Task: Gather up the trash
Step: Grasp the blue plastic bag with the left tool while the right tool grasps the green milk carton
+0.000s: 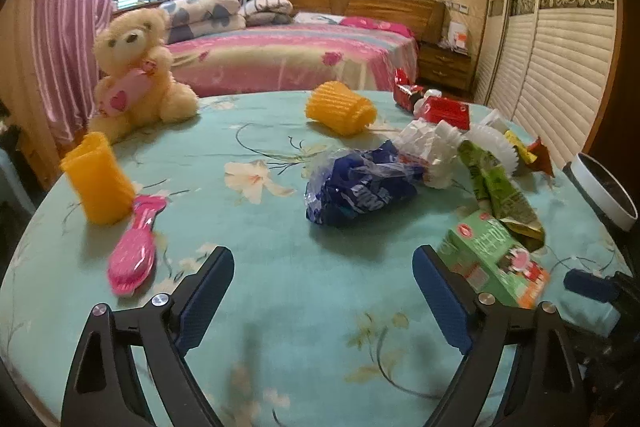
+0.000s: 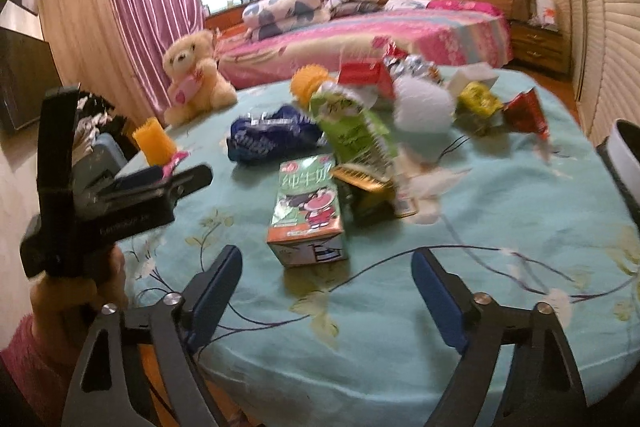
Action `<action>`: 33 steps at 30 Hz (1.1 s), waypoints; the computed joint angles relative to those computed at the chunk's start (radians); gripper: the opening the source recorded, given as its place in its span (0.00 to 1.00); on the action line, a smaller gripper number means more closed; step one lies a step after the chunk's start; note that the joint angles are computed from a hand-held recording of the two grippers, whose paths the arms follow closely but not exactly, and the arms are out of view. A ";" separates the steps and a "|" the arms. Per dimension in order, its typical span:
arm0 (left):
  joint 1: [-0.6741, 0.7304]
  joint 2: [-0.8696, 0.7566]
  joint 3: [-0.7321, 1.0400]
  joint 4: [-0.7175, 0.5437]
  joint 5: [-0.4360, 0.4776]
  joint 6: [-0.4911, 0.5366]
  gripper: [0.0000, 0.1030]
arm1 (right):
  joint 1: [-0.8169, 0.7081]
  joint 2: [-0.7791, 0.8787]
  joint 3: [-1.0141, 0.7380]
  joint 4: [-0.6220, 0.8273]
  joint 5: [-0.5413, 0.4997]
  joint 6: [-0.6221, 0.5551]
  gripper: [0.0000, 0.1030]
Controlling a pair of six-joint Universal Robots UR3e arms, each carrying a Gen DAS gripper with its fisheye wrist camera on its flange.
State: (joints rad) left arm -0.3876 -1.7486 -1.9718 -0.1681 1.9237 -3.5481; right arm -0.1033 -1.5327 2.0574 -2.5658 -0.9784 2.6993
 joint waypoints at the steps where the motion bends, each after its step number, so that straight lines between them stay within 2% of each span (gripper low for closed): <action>1: 0.020 -0.007 0.014 -0.010 -0.021 0.018 0.88 | 0.010 0.019 -0.015 0.001 -0.010 0.008 0.78; 4: 0.079 -0.036 0.063 -0.028 -0.086 0.084 0.88 | 0.030 0.066 -0.053 0.004 -0.027 0.029 0.76; 8: 0.120 -0.090 0.147 -0.074 -0.121 0.135 0.85 | 0.058 0.127 -0.112 0.021 -0.043 0.053 0.73; 11: 0.145 -0.138 0.212 -0.117 -0.159 0.158 0.72 | 0.080 0.154 -0.140 0.015 -0.060 0.071 0.71; 13: 0.161 -0.165 0.247 -0.154 -0.191 0.166 0.58 | 0.087 0.170 -0.154 0.012 -0.060 0.079 0.69; 14: 0.164 -0.172 0.258 -0.168 -0.201 0.168 0.54 | 0.089 0.177 -0.162 0.014 -0.060 0.082 0.68; 15: 0.169 -0.179 0.269 -0.182 -0.216 0.175 0.39 | 0.086 0.178 -0.163 0.017 -0.054 0.078 0.63; 16: 0.171 -0.184 0.279 -0.196 -0.223 0.181 0.33 | 0.084 0.179 -0.167 0.028 -0.047 0.073 0.55; 17: 0.170 -0.183 0.278 -0.194 -0.223 0.187 0.32 | 0.081 0.178 -0.169 0.043 -0.038 0.064 0.52; 19: 0.170 -0.164 0.254 -0.171 -0.228 0.190 0.26 | 0.074 0.161 -0.156 0.054 -0.032 0.046 0.52; 27: 0.106 -0.038 0.078 -0.095 -0.193 0.105 0.24 | -0.011 0.057 -0.091 0.156 0.043 -0.057 0.51; 33: 0.024 0.047 0.011 -0.105 -0.165 0.020 0.23 | -0.096 -0.017 -0.050 0.240 0.087 -0.122 0.51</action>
